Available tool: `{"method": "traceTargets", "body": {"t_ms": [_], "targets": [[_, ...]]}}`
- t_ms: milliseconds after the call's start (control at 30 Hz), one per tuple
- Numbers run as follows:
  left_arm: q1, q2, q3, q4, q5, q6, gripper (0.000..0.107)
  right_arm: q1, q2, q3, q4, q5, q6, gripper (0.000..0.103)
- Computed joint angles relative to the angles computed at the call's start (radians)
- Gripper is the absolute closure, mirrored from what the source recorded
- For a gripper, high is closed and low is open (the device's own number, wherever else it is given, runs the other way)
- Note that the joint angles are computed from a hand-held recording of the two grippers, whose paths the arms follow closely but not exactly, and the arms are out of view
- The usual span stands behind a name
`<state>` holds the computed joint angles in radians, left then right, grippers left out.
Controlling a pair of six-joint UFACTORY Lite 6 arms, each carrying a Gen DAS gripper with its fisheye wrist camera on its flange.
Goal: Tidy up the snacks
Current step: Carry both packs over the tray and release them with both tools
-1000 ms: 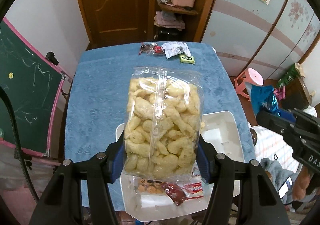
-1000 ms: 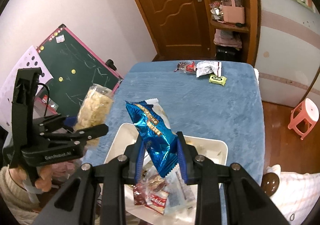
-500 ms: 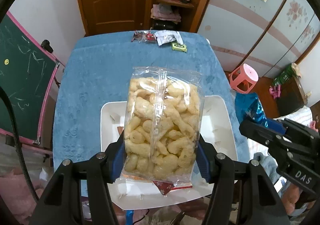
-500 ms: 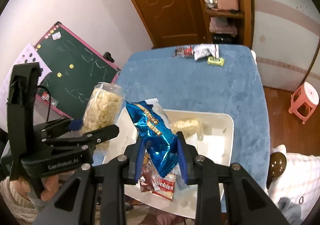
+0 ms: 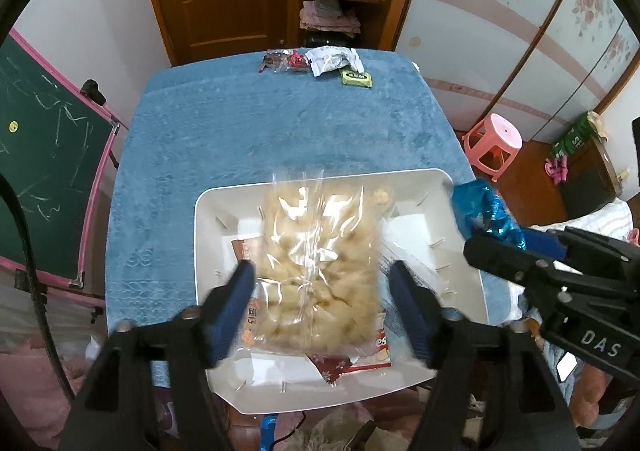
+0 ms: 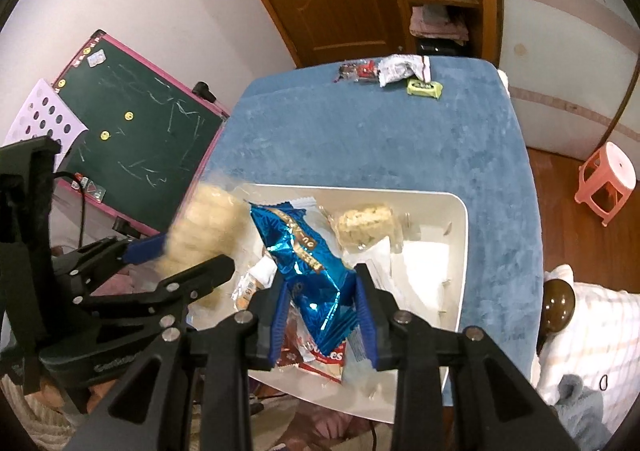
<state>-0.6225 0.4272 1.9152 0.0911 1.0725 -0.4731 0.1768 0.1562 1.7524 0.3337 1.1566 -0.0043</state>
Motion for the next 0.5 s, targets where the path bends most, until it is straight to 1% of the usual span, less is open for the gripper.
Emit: {"method": "traceTargets", "body": {"t_ms": [33, 133, 200, 500], "targets": [[-0.003, -0.005, -0.004, 0.006, -0.004, -0.008, 0.025, -0.004, 0.007, 0.003, 0.002, 0.007, 0.0, 0.065], [0.003, -0.012, -0.009, 0.004, -0.012, -0.01, 0.024, -0.009, 0.006, -0.01, -0.001, 0.007, 0.014, 0.058], [0.017, -0.009, -0.014, -0.022, -0.015, 0.0, 0.024, -0.014, 0.002, -0.019, 0.002, 0.005, 0.018, 0.056], [0.017, -0.004, -0.02, -0.018, -0.01, -0.009, 0.024, -0.002, 0.001, -0.017, -0.002, 0.002, 0.029, 0.056]]}}
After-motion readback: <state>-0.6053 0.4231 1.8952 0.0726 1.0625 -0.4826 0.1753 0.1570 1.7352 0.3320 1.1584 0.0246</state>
